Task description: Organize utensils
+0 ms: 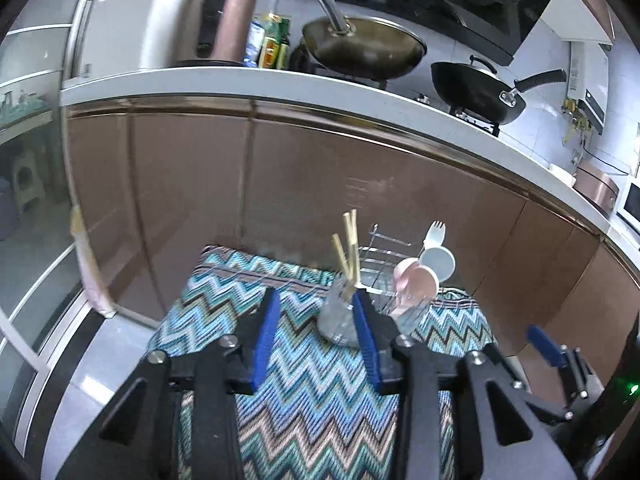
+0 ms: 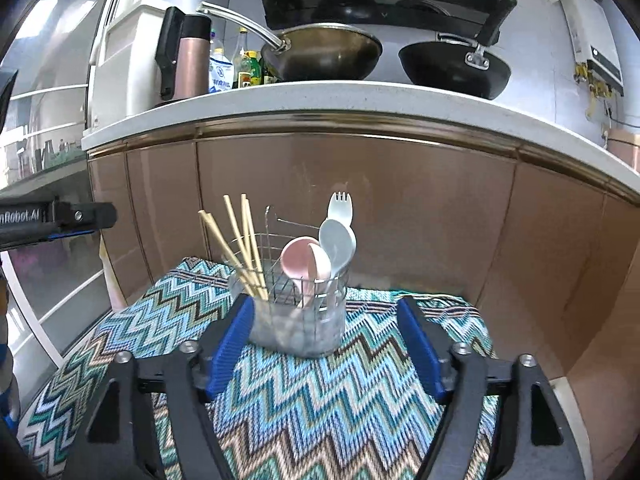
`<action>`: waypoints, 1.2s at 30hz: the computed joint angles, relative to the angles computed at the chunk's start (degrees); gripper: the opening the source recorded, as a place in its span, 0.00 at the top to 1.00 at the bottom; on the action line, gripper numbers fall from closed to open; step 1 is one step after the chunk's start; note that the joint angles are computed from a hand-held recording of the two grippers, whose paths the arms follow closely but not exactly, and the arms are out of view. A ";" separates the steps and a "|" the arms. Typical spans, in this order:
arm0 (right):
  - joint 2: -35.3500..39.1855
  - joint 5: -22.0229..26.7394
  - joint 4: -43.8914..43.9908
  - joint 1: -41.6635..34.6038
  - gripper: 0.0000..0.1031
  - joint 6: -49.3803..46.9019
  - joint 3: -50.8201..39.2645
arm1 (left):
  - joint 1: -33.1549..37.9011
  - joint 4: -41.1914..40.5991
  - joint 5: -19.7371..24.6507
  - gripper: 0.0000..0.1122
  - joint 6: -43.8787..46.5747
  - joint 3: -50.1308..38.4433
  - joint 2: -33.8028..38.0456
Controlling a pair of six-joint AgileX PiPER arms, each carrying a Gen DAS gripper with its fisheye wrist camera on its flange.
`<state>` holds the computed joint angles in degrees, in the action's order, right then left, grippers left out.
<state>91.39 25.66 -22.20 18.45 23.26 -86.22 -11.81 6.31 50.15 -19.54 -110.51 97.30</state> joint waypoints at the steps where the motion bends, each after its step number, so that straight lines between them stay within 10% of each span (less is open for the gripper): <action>1: -2.02 0.70 -0.75 0.64 0.23 0.82 1.48 | -0.08 0.84 -0.31 0.62 -0.75 1.93 -1.65; 10: -14.40 5.26 -10.94 5.61 0.01 9.38 8.73 | -6.28 15.94 -3.54 0.50 -10.01 16.06 -16.78; 36: -25.40 10.23 -13.44 3.43 0.00 12.60 12.42 | -21.66 46.04 6.56 0.39 -28.22 19.00 -21.95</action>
<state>65.99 35.89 -35.65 21.89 35.86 -73.79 -33.47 52.34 56.71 -47.77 -91.51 75.34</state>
